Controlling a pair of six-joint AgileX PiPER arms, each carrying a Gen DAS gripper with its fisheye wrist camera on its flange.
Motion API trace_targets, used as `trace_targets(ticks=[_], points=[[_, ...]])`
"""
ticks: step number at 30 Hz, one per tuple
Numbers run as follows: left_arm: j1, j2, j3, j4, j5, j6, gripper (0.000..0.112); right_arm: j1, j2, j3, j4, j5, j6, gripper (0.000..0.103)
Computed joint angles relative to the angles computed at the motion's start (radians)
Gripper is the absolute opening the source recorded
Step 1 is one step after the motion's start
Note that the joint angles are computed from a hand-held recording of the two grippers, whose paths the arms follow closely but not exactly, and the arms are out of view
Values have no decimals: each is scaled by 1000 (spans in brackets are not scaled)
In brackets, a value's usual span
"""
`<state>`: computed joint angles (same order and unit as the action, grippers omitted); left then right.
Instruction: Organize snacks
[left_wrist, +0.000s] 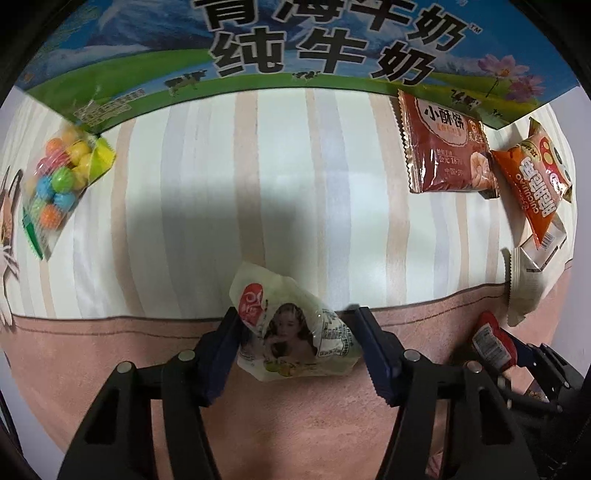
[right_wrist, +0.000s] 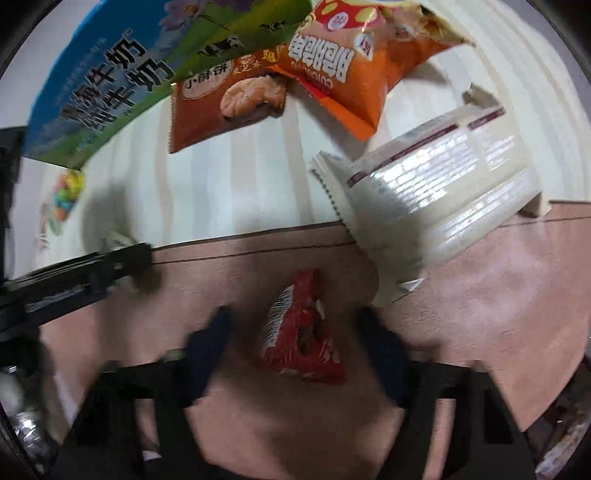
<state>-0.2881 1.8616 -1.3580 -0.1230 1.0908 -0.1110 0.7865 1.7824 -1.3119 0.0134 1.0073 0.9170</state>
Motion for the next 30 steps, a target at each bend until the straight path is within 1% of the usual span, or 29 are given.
trace_targets(ticks=[2, 5, 7, 9, 10, 11, 13, 17, 18, 19, 20, 21, 22, 24, 25, 27, 28, 30], points=[[-1, -34, 41, -3, -10, 0, 60, 8, -7, 12, -2, -21, 1, 37], [-4, -78, 92, -12, -21, -4, 59, 27, -17, 18, -8, -37, 17, 35], [-5, -111, 122, -20, -25, -4, 58, 55, -3, -12, -7, -58, 40, 35], [-5, -141, 135, -31, -17, -2, 56, 67, -8, -47, -12, -44, 47, 35], [-3, -153, 138, -35, -16, 3, 55, 73, -46, -25, -20, -46, 54, 34], [2, -162, 135, -39, -11, 12, 48, 78, -66, -30, -27, -44, 56, 34], [11, -177, 119, -51, 3, 21, 37, 68, -68, -76, -34, -28, 39, 34], [29, -184, 75, -65, 18, 26, 36, 32, -52, -205, -34, 19, -15, 34], [39, -178, 65, -70, 15, 29, 36, 27, -40, -247, -38, 43, -30, 34], [51, -173, 62, -84, 10, 36, 37, 10, -5, -312, -42, 75, -62, 34], [72, -160, 51, -111, 18, 57, 40, 0, 7, -342, -42, 94, -80, 34], [95, -136, 42, -154, 39, 82, 44, -6, 21, -370, -45, 115, -92, 34], [117, -100, 35, -193, 66, 107, 49, -10, 28, -379, -43, 123, -96, 34], [129, -62, 46, -237, 85, 134, 57, -31, 13, -348, -19, 119, -118, 34], [131, -62, 79, -239, 81, 145, 62, -29, 24, -339, -18, 109, -114, 34], [111, -30, 106, -222, 78, 133, 63, -34, 18, -300, -1, 96, -114, 34], [99, -12, 119, -222, 69, 135, 66, -32, 13, -268, 9, 75, -108, 34], [68, 1, 156, -206, 27, 133, 67, -32, 17, -250, 18, 60, -105, 34]])
